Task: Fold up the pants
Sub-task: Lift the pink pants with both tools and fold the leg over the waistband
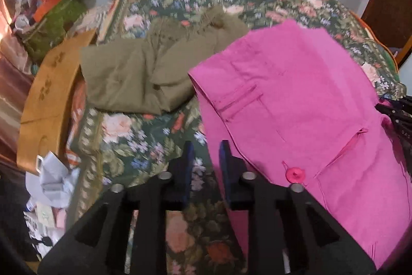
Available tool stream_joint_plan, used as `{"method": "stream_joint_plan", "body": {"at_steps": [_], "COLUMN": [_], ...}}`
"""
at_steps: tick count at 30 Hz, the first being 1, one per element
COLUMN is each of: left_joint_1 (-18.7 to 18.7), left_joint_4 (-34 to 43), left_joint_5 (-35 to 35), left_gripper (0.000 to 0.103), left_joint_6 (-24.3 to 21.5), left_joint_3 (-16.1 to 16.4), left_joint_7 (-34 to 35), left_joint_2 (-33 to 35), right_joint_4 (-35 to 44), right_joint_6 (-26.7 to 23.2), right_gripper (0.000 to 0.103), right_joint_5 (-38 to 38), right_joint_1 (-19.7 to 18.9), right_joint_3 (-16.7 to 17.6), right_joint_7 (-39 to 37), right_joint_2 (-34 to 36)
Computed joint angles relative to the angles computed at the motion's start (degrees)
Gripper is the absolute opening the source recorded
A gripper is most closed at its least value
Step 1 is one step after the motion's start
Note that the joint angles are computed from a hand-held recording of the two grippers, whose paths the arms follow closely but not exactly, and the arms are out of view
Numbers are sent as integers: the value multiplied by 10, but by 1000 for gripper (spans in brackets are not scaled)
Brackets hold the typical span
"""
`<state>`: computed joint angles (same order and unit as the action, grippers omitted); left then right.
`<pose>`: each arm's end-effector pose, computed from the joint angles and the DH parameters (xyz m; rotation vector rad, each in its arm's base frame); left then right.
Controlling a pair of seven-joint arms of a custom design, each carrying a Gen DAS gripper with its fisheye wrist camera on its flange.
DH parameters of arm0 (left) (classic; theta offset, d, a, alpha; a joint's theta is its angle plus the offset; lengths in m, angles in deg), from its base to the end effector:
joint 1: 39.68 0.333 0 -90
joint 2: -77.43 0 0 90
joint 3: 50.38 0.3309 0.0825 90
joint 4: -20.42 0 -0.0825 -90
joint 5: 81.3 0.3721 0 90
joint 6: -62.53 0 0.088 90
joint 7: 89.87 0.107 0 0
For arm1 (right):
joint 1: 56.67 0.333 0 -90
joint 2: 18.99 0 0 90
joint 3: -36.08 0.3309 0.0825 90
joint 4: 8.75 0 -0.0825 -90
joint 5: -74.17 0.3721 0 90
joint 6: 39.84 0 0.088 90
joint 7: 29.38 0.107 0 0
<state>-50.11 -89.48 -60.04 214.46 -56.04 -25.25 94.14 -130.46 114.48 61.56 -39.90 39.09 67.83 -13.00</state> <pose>0.6195 -0.1839 0.4111 -1.8151 2.0396 -0.4347 0.5507 0.2049 0.4345 -2.3070 1.5396 -0.5039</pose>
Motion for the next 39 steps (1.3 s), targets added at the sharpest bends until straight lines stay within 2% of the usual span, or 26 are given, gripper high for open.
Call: {"method": "stream_joint_plan", "body": {"at_steps": [1, 2, 4, 7, 10, 13, 17, 26, 30, 33, 35, 37, 38, 39], "left_joint_1": [0, 4, 14, 17, 12, 9, 27, 37, 49, 67, 82, 97, 98, 89], "left_joint_4": [-4, -9, -15, -12, 14, 44, 87, 166, 196, 213, 218, 218, 218, 217], "left_joint_5": [6, 6, -6, -1, 26, 44, 5, -76, -130, -186, -231, -272, -284, -283], "left_gripper": [45, 51, 67, 80, 87, 88, 88, 88, 88, 76, 67, 47, 45, 45], "left_joint_6": [7, 19, 47, 75, 79, 67, 55, 4, -17, -27, -27, -22, -21, -19], "left_joint_3": [3, 3, 2, 13, 31, 39, 22, -4, -21, -46, -65, -85, -87, -77], "left_joint_7": [-2, 1, 5, -14, -45, -66, -38, 47, 85, 121, 141, 171, 180, 176], "left_joint_2": [-6, -13, -21, -26, -14, 5, 40, 124, 155, 175, 185, 188, 188, 185], "right_joint_4": [3, 5, -2, -2, 16, 51, 110, 247, 291, 328, 364, 378, 375, 374], "right_joint_6": [-9, -12, 9, 42, 64, 76, 66, -21, -40, -47, -78, -78, -69, -66], "right_gripper": [32, 35, 52, 68, 79, 79, 79, 79, 77, 77, 68, 59, 56, 47], "right_joint_5": [-18, -32, -35, -15, 18, 73, 136, 121, 141, 165, 166, 171, 174, 178], "right_joint_1": [2, 4, -1, -9, -13, -14, -15, 1, -11, -17, -13, -13, -14, -16], "right_joint_3": [-3, -4, -5, -3, 1, 8, 16, -3, 6, 9, 3, 4, 6, 10], "right_joint_7": [5, 13, 18, 18, 5, -23, -63, -36, -52, -44, -26, -18, -18, -22], "right_joint_2": [-4, -8, -22, -39, -41, -20, 27, 154, 194, 228, 256, 269, 270, 270]}}
